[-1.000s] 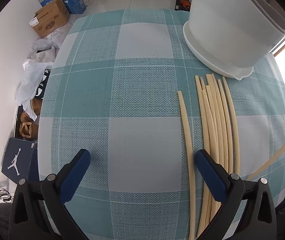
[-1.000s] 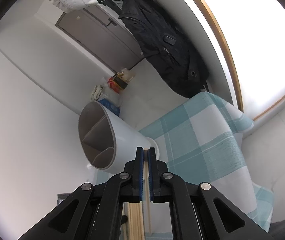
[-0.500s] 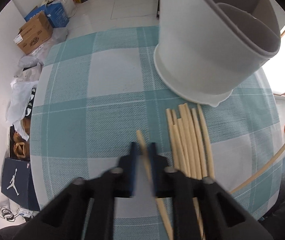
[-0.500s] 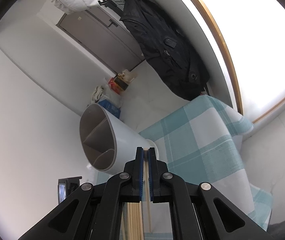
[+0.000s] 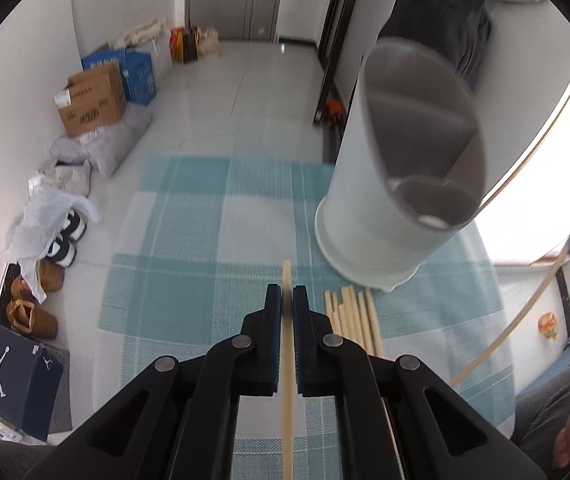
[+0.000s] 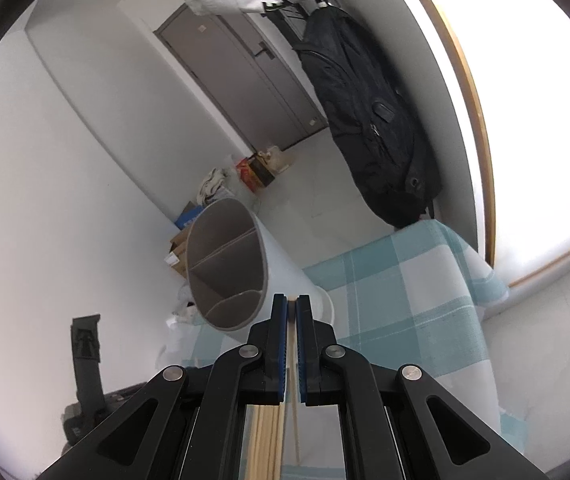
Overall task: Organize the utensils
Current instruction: 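Carry both chopsticks over the white holder and drop them in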
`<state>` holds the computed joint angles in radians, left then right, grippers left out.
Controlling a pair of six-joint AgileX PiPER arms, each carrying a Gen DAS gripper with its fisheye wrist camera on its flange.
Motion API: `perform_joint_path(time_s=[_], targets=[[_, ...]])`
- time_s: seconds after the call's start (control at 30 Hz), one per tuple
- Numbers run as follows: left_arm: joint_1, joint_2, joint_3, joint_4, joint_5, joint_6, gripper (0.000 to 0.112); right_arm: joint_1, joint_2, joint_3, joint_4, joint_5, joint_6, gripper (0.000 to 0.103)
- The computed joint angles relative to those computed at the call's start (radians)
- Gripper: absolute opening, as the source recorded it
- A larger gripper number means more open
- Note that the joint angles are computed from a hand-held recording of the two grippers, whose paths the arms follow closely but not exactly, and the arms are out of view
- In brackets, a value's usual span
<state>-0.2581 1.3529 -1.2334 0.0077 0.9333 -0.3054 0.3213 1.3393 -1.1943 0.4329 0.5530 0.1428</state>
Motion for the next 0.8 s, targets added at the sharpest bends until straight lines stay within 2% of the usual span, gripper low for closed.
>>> perform_joint_path(time_s=[0.13, 0.33, 0.6, 0.8], targets=[[-0.035, -0.034, -0.005, 0.048, -0.047, -0.048, 0.002, 0.088, -0.035, -0.006, -0.140, -0.036, 0.075, 0.004], [0.034, -0.052, 0.024, -0.056, -0.122, 0.077, 0.001, 0.181, -0.041, -0.045, -0.299, -0.046, 0.190, 0.004], [0.034, -0.062, -0.035, -0.107, -0.086, 0.147, 0.001, 0.217, -0.017, -0.105, -0.361, -0.030, 0.233, 0.004], [0.023, -0.016, -0.153, -0.139, 0.007, 0.184, 0.001, 0.199, 0.022, -0.188, -0.343, 0.009, 0.185, 0.004]])
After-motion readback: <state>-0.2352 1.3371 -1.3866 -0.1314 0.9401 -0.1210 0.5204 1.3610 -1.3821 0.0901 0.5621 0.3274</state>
